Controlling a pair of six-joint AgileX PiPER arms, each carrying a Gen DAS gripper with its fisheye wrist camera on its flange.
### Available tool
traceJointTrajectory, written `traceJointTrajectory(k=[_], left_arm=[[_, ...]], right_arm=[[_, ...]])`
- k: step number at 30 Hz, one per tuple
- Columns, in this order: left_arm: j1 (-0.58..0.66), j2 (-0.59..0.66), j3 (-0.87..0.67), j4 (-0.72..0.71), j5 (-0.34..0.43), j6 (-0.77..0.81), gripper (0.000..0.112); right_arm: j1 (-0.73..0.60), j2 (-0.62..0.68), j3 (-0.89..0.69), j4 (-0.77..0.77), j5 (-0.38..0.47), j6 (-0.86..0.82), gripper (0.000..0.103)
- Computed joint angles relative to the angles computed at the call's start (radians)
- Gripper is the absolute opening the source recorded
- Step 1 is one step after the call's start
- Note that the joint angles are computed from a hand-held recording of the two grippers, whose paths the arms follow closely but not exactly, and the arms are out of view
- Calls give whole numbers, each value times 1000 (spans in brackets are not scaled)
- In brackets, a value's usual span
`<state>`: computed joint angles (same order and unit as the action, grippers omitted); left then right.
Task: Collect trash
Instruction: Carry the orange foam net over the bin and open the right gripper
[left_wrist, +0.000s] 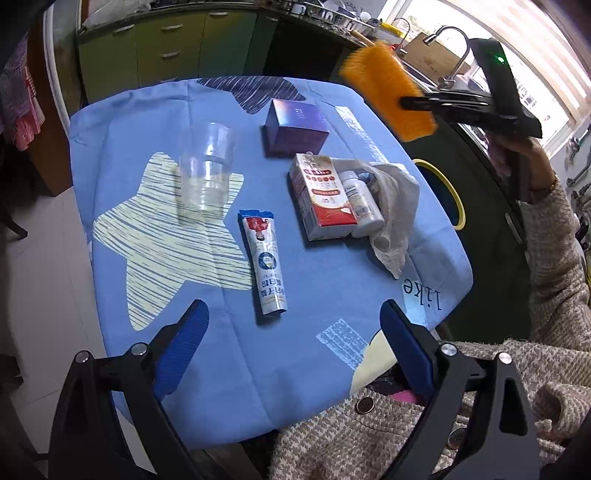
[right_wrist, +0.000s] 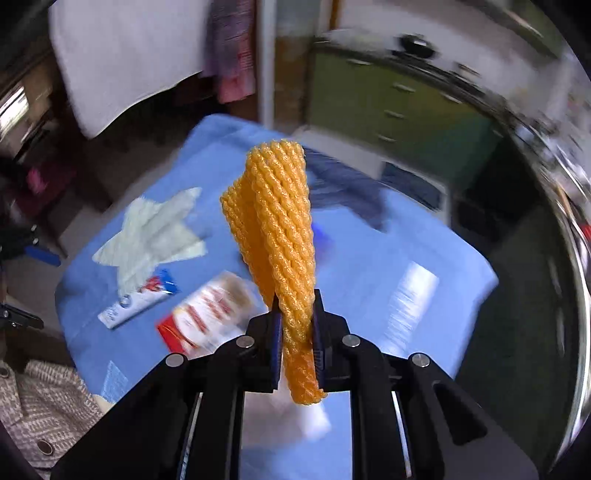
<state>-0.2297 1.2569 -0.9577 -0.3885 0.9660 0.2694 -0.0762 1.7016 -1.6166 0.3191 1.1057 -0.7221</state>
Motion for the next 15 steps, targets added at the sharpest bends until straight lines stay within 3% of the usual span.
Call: traceJointTrajectory(k=[4, 7, 15], left_arm=[[-35, 8, -1, 5, -14, -9, 90], [-69, 24, -16, 24, -22, -41, 90], [-188, 45, -57, 113, -23, -148, 90]], right_arm=[[-231, 23, 18, -45, 5, 45, 15], [-365, 95, 39, -124, -47, 90, 16], [-523, 343, 19, -339, -190, 261, 21]])
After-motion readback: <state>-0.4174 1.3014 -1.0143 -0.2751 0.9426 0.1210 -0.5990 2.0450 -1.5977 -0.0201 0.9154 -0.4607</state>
